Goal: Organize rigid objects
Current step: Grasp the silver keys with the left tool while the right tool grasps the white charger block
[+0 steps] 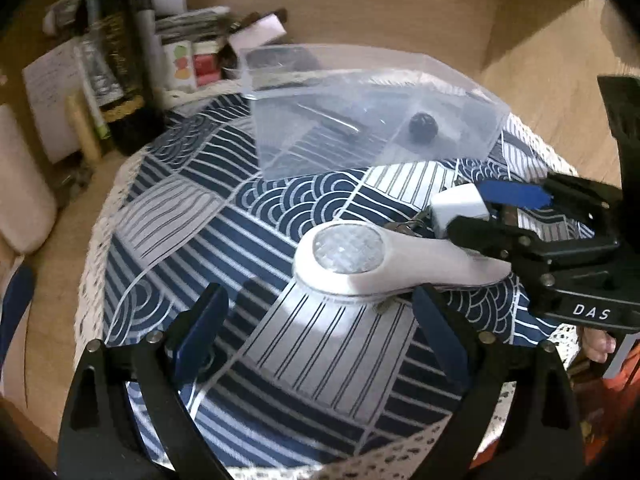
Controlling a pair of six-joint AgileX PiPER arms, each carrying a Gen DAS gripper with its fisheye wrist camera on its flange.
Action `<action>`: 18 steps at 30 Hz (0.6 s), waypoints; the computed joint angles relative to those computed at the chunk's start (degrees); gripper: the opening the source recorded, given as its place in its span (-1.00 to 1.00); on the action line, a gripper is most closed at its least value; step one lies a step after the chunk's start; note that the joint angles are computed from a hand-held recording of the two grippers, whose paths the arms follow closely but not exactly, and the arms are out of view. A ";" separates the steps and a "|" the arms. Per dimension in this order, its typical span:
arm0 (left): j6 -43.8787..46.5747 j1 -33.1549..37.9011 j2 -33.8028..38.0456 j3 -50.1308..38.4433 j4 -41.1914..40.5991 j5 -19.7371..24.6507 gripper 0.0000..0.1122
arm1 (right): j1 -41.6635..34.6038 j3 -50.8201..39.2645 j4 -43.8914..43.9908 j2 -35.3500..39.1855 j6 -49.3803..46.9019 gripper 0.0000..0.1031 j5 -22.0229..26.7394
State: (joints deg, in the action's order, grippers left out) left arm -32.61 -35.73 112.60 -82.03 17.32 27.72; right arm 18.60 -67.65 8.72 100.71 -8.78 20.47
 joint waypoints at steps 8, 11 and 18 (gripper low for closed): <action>24.73 2.59 2.89 -7.76 -19.01 1.57 0.68 | -0.13 -2.75 -0.76 1.36 -0.34 -0.20 2.73; 28.63 2.50 6.40 -12.92 -21.81 5.15 0.69 | -0.34 -1.47 -3.47 -0.19 3.37 -0.25 1.41; 31.86 2.31 3.88 -7.90 -25.54 0.97 0.40 | -2.88 3.71 -5.24 -6.63 6.24 -0.39 -0.19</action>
State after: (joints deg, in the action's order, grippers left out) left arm -0.75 -33.42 116.48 -89.93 -8.22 28.68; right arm 15.72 -63.93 3.48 94.09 -2.54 20.28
